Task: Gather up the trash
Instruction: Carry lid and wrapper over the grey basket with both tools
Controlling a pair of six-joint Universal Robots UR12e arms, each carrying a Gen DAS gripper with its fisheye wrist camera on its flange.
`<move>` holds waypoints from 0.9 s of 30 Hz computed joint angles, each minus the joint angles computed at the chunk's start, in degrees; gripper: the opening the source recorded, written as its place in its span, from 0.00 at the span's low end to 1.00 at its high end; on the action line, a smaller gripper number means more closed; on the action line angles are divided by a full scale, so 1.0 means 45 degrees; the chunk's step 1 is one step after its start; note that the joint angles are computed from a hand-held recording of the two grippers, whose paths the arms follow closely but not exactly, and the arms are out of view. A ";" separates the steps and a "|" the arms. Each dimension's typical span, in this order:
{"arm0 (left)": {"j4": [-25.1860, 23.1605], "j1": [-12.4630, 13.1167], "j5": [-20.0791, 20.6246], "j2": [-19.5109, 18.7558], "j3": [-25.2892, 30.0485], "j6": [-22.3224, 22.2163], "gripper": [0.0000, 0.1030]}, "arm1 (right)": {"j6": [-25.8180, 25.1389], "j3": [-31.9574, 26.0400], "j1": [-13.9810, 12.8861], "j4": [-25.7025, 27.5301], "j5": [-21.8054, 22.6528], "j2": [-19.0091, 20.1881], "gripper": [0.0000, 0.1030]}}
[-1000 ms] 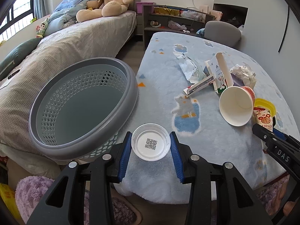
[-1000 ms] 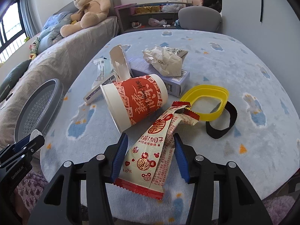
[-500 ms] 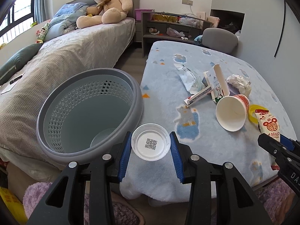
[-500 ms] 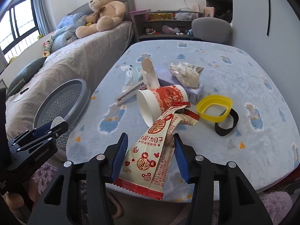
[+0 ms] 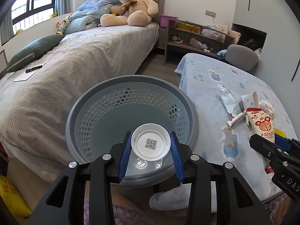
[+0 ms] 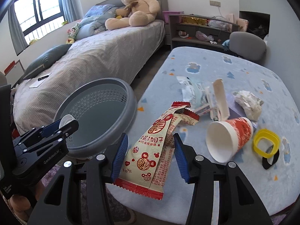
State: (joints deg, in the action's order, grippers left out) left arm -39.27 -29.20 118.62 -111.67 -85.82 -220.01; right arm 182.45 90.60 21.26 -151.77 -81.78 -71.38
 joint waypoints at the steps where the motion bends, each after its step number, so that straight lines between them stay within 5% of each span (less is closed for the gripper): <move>1: -0.0035 0.0073 0.0062 0.0044 -0.0059 -0.0046 0.38 | -0.0134 -0.0160 0.0071 0.0020 0.0042 0.0117 0.47; 18: -0.0667 0.1091 0.0821 0.0347 -0.0389 -0.0054 0.38 | -0.1284 -0.2710 0.0695 0.1025 0.1757 0.1961 0.47; 27: -0.0858 0.1567 0.0157 0.0157 -0.0352 -0.0076 0.38 | -0.1503 -0.3625 0.0753 0.1982 0.2157 0.2650 0.47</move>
